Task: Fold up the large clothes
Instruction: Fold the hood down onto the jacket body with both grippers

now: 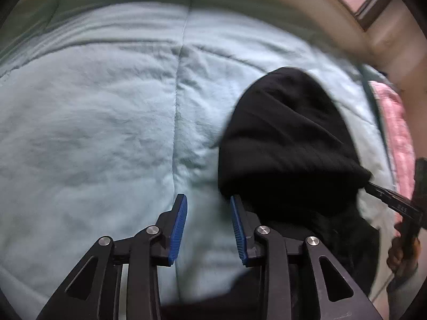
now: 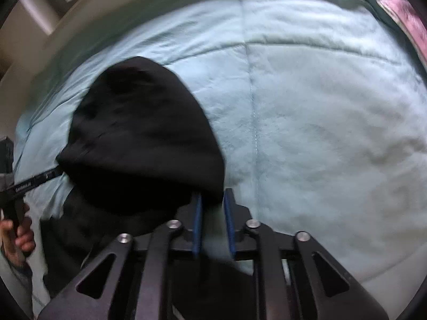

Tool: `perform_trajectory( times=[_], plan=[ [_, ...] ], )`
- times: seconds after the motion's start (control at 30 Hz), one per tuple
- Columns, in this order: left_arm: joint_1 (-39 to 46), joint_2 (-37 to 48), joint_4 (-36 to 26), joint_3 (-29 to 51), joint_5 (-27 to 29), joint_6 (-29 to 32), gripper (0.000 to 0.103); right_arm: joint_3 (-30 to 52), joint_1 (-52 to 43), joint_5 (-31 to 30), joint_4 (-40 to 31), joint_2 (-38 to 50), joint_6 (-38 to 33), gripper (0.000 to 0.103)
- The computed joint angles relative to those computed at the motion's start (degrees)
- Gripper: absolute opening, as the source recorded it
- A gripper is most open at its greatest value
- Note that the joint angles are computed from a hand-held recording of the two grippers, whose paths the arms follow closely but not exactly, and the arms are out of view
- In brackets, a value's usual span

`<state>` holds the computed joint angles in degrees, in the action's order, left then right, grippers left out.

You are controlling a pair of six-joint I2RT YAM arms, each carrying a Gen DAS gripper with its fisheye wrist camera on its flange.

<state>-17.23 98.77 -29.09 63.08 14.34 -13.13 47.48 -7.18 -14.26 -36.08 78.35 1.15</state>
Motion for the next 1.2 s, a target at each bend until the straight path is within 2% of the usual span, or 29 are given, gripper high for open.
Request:
perform_trajectory(
  times=[0.03, 0.07, 0.13, 0.23, 0.3, 0.4, 0.47, 0.5, 0.57, 0.6, 0.73, 0.77, 0.87, 0.93, 1.03, 1.2],
  plan=[
    [0.6, -2.9, -0.2, -1.0, 1.9, 0.1, 0.038, 0.6, -0.6, -1.0, -2.5, -1.8, -1.3, 0.036],
    [0.8, -4.2, -0.5, -0.5, 2.9, 0.5, 0.041, 1.2, -1.1, -2.5, -5.0, -4.3, -2.2, 0.040],
    [-0.8, -3.6, -2.1, 4.9, 1.8, 1.7, 0.042, 2.6, -1.1, -4.6, -6.5, -7.2, -1.4, 0.051],
    [-3.0, 3.9, -3.9, 16.2, 4.5, 0.5, 0.055, 7.2, 4.9, -1.9, -3.6, -5.1, 4.3, 0.052],
    [-3.6, 9.2, -3.5, 20.9, 6.3, -0.3, 0.055, 9.2, 8.1, 0.8, -1.3, -1.5, 6.0, 0.052],
    [-5.3, 18.1, -6.7, 25.9, 3.5, -0.8, 0.055, 10.8, 11.4, 2.7, 3.9, 9.4, 7.9, 0.052],
    [-6.3, 22.5, -8.2, 25.9, -0.3, 0.2, 0.055, 9.8, 12.0, 3.3, 5.2, 15.1, 7.6, 0.052],
    [-6.4, 24.0, -6.9, 24.7, -0.9, 0.2, 0.056, 8.8, 12.3, 4.0, 6.7, 18.0, 6.9, 0.052],
    [-5.4, 23.9, -1.1, 20.8, 1.5, -1.0, 0.055, 5.2, 12.8, 4.5, 12.6, 19.3, 6.4, 0.052],
    [-5.2, 24.0, -1.3, 21.2, 1.8, -1.3, 0.055, 3.9, 12.9, 4.9, 14.6, 18.9, 6.7, 0.051],
    [-6.0, 22.4, -1.7, 21.0, -0.3, 0.4, 0.055, 5.8, 13.8, 6.5, 11.6, 18.7, 7.5, 0.052],
    [-6.1, 21.7, -1.2, 20.3, -0.4, 0.6, 0.055, 7.4, 14.5, 7.2, 8.8, 17.7, 7.2, 0.053],
    [-5.0, 19.6, 2.3, 16.6, 2.1, -1.7, 0.055, 10.1, 15.2, 3.2, 7.4, 11.9, 6.7, 0.053],
    [-4.3, 19.1, 4.3, 15.2, 3.7, -3.5, 0.055, 14.7, 17.2, 4.0, 7.8, 11.0, 6.9, 0.053],
    [-3.8, 18.4, 4.8, 14.2, 4.0, -3.4, 0.055, 25.1, 20.6, 6.9, 7.9, 18.2, 6.0, 0.053],
    [-3.4, 18.3, 5.7, 13.8, 4.7, -3.1, 0.055, 40.5, 24.0, 15.1, 3.4, 40.5, 6.4, 0.053]
  ],
)
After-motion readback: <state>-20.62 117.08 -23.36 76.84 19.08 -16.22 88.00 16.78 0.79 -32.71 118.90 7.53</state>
